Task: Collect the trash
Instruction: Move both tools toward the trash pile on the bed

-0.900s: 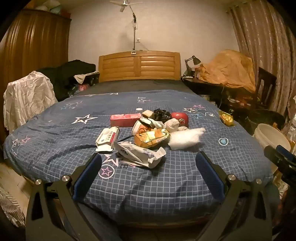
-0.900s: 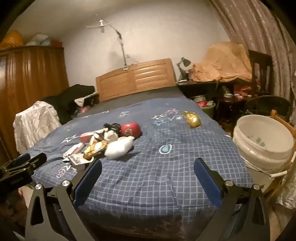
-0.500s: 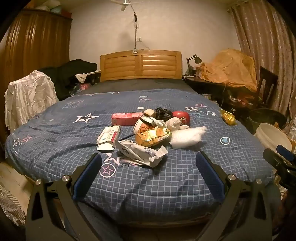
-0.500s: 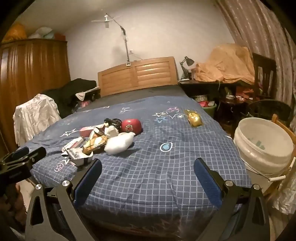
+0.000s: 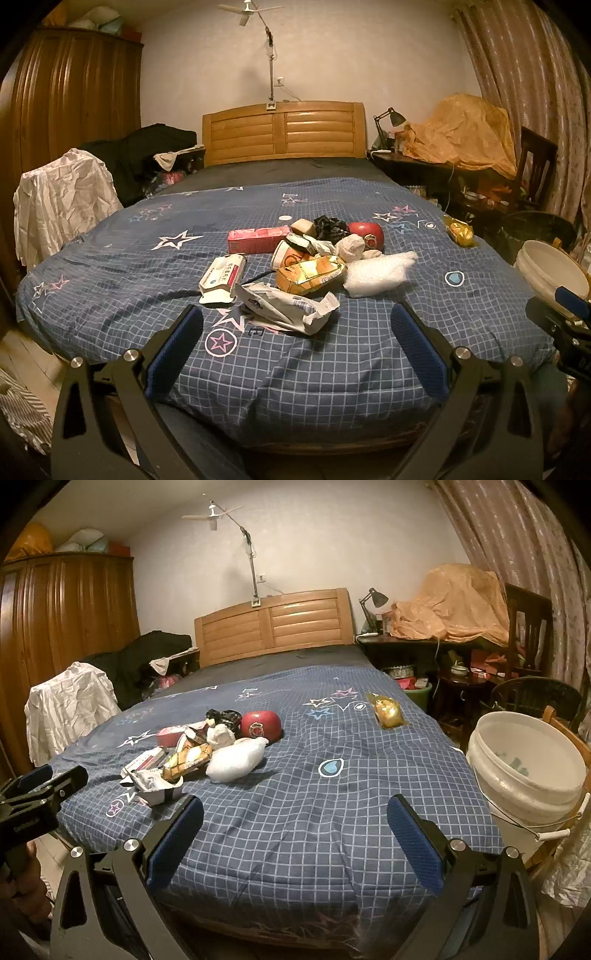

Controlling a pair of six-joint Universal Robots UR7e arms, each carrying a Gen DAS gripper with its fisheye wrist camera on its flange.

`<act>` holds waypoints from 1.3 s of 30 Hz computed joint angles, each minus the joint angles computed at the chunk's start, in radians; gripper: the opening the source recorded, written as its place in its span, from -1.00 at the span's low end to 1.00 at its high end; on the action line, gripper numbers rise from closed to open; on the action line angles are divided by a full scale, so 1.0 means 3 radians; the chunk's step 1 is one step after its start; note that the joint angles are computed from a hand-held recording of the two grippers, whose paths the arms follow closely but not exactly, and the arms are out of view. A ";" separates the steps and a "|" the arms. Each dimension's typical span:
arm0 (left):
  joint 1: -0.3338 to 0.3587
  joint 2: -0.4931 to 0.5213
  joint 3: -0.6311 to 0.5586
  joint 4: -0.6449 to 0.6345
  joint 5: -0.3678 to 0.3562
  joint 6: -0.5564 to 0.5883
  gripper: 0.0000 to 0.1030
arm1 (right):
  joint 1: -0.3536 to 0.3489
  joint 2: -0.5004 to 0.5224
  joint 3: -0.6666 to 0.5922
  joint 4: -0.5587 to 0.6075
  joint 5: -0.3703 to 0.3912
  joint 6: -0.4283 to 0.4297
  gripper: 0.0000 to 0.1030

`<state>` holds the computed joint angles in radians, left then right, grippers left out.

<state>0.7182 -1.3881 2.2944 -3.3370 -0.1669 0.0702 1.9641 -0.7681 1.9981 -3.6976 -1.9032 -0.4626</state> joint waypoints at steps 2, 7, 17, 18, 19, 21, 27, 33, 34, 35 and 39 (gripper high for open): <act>-0.0002 0.0003 0.0001 -0.0012 0.0015 -0.0002 0.90 | -0.0006 0.0003 -0.0001 0.0005 0.0000 0.0004 0.92; 0.0011 0.0024 -0.0005 -0.0057 0.0008 0.0032 0.90 | 0.0013 0.0008 -0.0014 0.0031 -0.0032 0.0030 0.92; 0.0021 0.0031 0.0001 -0.0065 0.0017 0.0048 0.91 | 0.0016 0.0010 -0.0029 0.0069 -0.0059 0.0062 0.92; 0.0020 0.0034 -0.0001 -0.0065 0.0015 0.0042 0.91 | 0.0017 0.0010 -0.0029 0.0069 -0.0064 0.0064 0.92; 0.0024 0.0025 0.0002 -0.0052 0.0015 0.0035 0.90 | 0.0021 0.0012 -0.0032 0.0069 -0.0070 0.0066 0.92; 0.0020 0.0028 0.0004 -0.0041 0.0013 0.0020 0.90 | 0.0021 0.0013 -0.0035 0.0076 -0.0070 0.0068 0.92; 0.0026 0.0002 0.0025 0.0021 0.0018 -0.0031 0.91 | 0.0019 0.0013 -0.0033 0.0082 -0.0070 0.0073 0.92; 0.0029 -0.0021 0.0043 0.0071 0.0020 -0.0073 0.91 | 0.0017 0.0021 -0.0050 0.0102 -0.0083 0.0084 0.92; 0.0030 -0.0031 0.0050 0.0094 0.0022 -0.0095 0.91 | 0.0016 0.0022 -0.0049 0.0098 -0.0079 0.0083 0.92; 0.0032 -0.0049 0.0061 0.0145 0.0026 -0.0138 0.91 | 0.0017 0.0022 -0.0048 0.0101 -0.0081 0.0087 0.92; 0.0046 -0.0078 0.0066 0.0326 0.0038 -0.0294 0.91 | 0.0007 0.0022 -0.0048 0.0106 -0.0082 0.0086 0.92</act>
